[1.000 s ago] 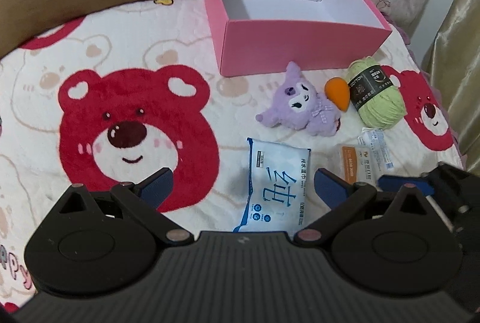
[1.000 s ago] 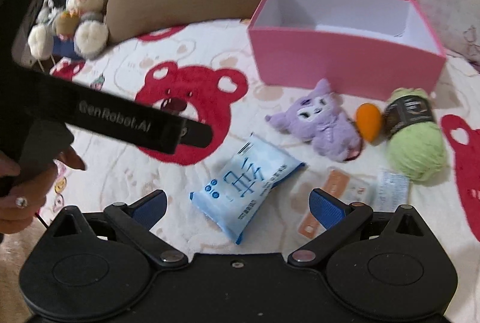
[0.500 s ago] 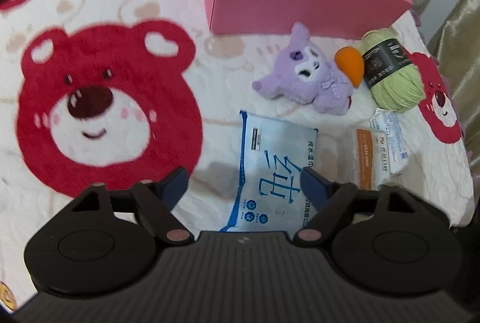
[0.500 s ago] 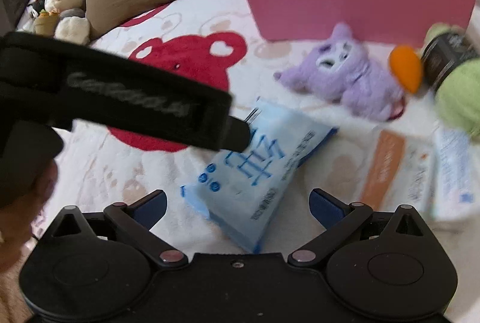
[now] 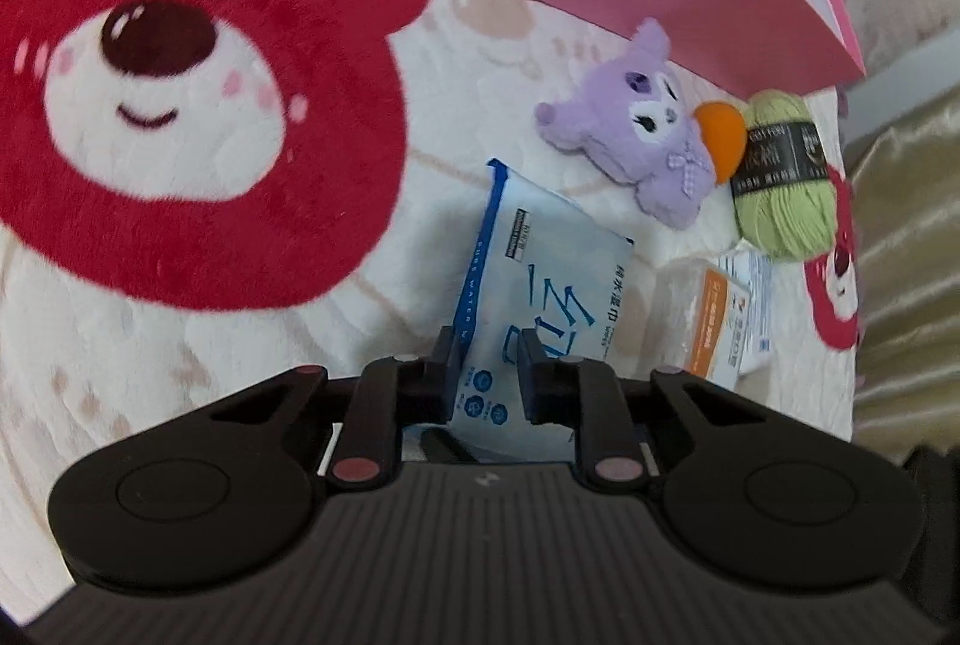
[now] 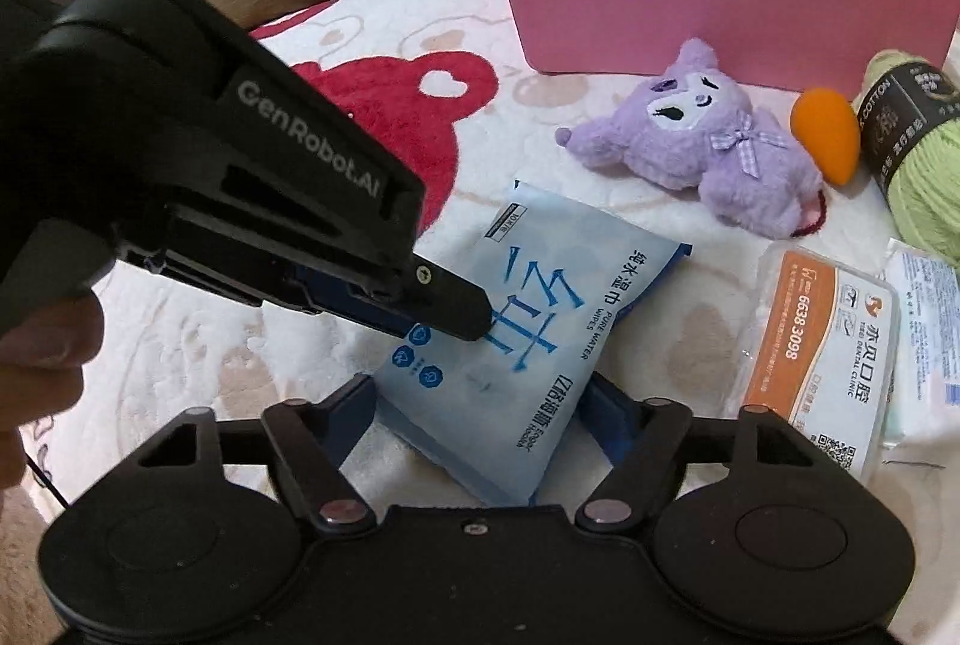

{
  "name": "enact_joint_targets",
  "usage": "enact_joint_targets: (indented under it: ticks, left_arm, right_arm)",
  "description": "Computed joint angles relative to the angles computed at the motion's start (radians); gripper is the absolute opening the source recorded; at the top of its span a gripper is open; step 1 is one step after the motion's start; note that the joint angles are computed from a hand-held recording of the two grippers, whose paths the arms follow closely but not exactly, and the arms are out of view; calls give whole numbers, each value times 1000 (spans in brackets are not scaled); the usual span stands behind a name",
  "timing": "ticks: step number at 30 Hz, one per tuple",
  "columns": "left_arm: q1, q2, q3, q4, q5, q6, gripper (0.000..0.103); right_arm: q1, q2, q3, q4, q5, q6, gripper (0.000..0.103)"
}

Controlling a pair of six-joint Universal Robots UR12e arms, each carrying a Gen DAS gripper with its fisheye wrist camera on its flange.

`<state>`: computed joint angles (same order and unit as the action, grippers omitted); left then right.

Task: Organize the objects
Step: 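Lift the wet-wipe pack with the left gripper and carry it into the pink box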

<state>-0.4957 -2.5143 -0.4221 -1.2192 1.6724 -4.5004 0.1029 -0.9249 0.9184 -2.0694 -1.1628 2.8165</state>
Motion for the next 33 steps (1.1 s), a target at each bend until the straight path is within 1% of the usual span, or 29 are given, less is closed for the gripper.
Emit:
enact_joint_targets:
  ticks: [3,5,7,8,9,10,12,14,15,16,21,24,27,30,32,33]
  left_arm:
    - [-4,-10,23,-29,22,-21,20]
    - [-7,-31,65,-66,40,-16,23]
    - [-6,-40,82,-72,38,-3,26]
    - [-6,-44,85,-65,35,-5,27]
    - [-6,-50,95,-69,37,-4,31]
    - [-7,-58,111,-77,45,1,31]
    - [-9,-58,106,-66,57,3,28]
    - [-10,-45,81,-45,57,3,25]
    - [-10,-37,66,-31,57,4,23]
    - [-12,-33,57,-21,60,8,22]
    - [-21,-29,60,-7,88,35,21]
    - [-29,-21,53,12,116,48,22]
    - [-37,-17,55,29,138,65,21]
    - [-47,-17,69,46,155,101,21]
    - [-54,-24,96,48,169,126,21]
    - [-58,-35,126,33,180,135,21]
  right_arm:
    - [2,-8,11,-9,-25,-32,71]
    - [-4,-3,1,13,-11,-12,73]
    - [-10,10,-19,35,19,6,79]
    - [-11,11,-20,31,30,12,80]
    - [-9,14,-20,24,33,17,82]
    - [-8,13,-16,14,32,17,83]
    - [-5,6,3,-21,22,11,83]
    - [-4,-3,21,-52,12,3,80]
    - [-4,-6,26,-62,11,1,75]
    - [-6,-9,28,-64,17,-2,73]
    - [-5,-36,66,-115,16,-50,70]
    - [-10,-51,82,-135,34,-56,69]
    - [-16,-68,91,-139,51,-69,69]
    - [-25,-93,100,-129,64,-95,69]
    - [-29,-99,87,-110,74,-116,69]
    - [-33,-102,81,-98,84,-128,69]
